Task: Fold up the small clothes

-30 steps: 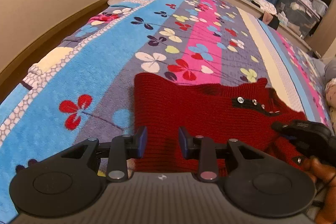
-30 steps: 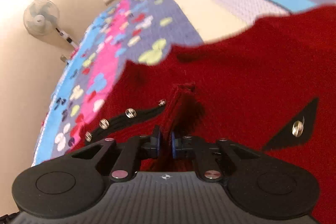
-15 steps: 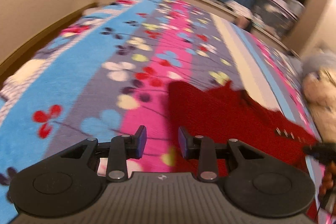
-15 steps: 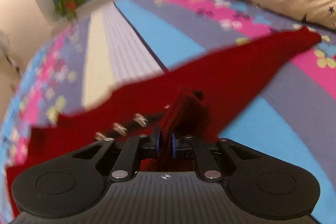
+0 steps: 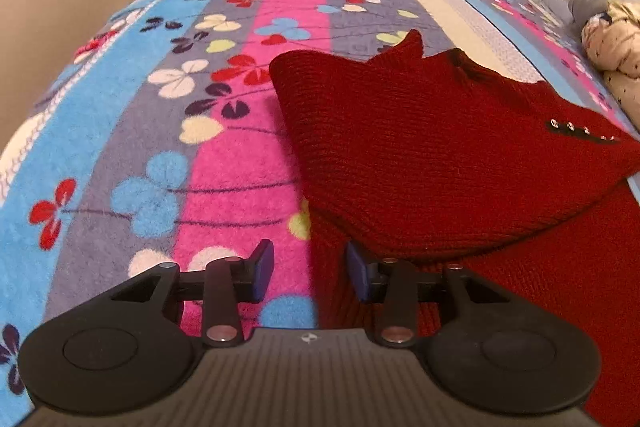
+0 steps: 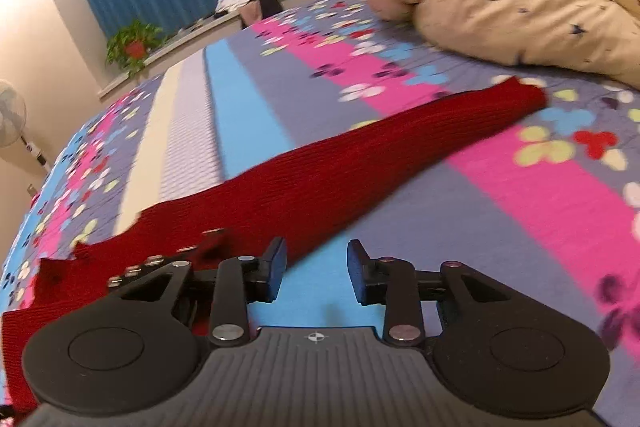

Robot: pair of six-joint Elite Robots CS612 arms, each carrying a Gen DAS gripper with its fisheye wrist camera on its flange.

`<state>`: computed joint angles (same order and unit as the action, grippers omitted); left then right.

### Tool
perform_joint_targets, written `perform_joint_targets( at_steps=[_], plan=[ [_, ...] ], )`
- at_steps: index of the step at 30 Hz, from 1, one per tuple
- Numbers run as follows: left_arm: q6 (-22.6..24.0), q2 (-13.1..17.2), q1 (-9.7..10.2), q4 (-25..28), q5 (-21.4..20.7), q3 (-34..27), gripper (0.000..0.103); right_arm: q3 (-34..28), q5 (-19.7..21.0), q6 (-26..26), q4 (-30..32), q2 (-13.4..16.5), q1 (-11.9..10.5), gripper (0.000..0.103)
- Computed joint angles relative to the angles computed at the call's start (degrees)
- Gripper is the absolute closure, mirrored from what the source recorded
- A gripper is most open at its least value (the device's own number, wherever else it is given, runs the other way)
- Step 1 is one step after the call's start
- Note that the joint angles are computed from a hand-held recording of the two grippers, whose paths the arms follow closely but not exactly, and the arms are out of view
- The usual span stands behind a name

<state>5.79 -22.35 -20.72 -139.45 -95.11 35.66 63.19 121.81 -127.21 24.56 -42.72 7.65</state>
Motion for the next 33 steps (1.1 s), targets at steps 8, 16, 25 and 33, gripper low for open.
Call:
perform_joint_targets(
  at_steps=[8,16,25,33],
  plan=[
    [0.9,0.5,-0.06,0.4,0.3,-1.0,0.059,11.6,2.2,15.3,-10.2,-4.2,-4.6,0.067],
    [2.5,0.3,-0.24,-1.2,1.0,0.0,0.059,15.2,-1.9,24.7,-22.8,-3.8,-8.8,0.064],
    [4.1,0.1,-0.44,-3.1,1.7,1.1,0.059,14.4,-0.4,26.2,-29.4,-2.0,-10.8,0.067],
    [4.2,0.3,-0.43,-2.9,1.6,0.8,0.059,6.0,7.3,22.6,-14.6,0.3,-9.2,0.096]
  ],
)
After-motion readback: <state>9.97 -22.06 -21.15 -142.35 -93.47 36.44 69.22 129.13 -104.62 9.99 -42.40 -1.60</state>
